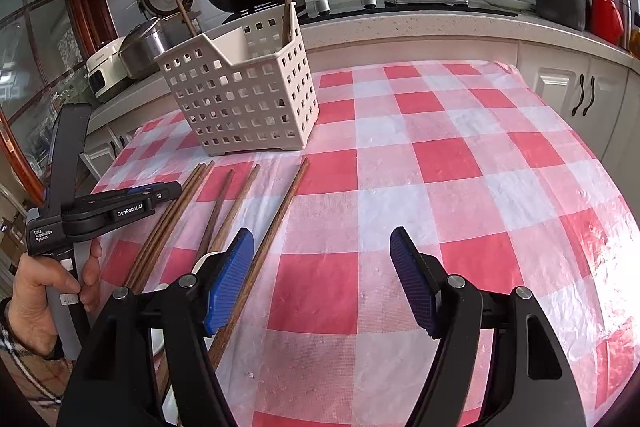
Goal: Organize utensils
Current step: 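Move both open tools back over the remaining chopsticks on the cloth, then close the left tool on a chopstick while the right tool grasps another chopstick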
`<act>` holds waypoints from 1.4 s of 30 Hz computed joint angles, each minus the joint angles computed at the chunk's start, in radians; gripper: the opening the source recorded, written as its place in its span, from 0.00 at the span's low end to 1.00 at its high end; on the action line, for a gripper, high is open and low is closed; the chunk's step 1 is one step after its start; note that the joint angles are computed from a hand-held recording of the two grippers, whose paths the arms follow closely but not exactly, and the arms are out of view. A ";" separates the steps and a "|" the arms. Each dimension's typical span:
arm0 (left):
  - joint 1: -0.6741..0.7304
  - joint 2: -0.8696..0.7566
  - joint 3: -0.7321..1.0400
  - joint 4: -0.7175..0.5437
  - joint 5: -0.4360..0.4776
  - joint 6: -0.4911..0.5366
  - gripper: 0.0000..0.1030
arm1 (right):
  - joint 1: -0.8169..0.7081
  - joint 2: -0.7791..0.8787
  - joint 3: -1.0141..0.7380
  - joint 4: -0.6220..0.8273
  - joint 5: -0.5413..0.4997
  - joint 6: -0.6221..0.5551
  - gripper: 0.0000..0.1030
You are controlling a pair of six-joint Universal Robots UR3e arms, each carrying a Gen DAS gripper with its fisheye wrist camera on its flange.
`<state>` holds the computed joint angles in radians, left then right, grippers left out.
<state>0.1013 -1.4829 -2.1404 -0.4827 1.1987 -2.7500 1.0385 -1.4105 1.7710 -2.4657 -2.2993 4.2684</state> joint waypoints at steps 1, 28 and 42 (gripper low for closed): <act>0.005 -0.002 0.002 -0.003 -0.005 -0.003 0.23 | 0.001 0.002 -0.005 0.006 -0.002 0.001 0.65; 0.306 0.329 -0.206 -0.289 -0.214 0.268 0.06 | -0.182 0.190 -0.316 0.202 0.225 -0.164 0.36; 0.385 0.374 -0.202 -0.425 -0.276 0.347 0.06 | -0.230 0.084 -0.159 0.134 0.307 -0.282 0.13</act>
